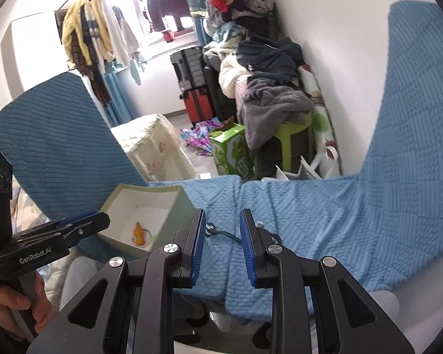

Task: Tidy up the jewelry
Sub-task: 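Move both tools back to the remaining jewelry on the sofa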

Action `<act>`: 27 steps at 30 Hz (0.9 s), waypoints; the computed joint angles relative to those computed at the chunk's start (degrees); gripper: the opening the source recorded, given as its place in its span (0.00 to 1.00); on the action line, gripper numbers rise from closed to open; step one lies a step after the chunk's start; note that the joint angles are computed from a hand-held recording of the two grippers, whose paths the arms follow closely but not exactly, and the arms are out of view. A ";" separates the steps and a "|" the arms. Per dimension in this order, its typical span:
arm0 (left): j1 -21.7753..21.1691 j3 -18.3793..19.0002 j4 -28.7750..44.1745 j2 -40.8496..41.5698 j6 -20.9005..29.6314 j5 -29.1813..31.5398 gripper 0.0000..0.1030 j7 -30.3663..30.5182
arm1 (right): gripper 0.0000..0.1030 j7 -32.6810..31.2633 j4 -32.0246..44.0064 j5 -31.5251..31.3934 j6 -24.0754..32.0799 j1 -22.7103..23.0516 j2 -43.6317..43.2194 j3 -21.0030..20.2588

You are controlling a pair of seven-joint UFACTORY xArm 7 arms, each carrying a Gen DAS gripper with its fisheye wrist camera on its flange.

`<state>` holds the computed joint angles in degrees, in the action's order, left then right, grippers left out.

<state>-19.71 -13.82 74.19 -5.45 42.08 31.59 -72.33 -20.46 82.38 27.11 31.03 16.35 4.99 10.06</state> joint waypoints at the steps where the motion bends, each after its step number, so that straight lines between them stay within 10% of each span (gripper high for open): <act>1: -0.04 -0.05 -0.27 0.33 -0.68 -0.12 0.37 -0.71 | 0.22 -0.26 -0.45 -0.02 0.28 -0.25 -0.07 -0.21; 27: -4.60 7.30 12.04 23.99 -5.44 -20.41 0.36 3.55 | 0.22 -3.75 8.52 0.01 8.34 -5.40 16.69 0.59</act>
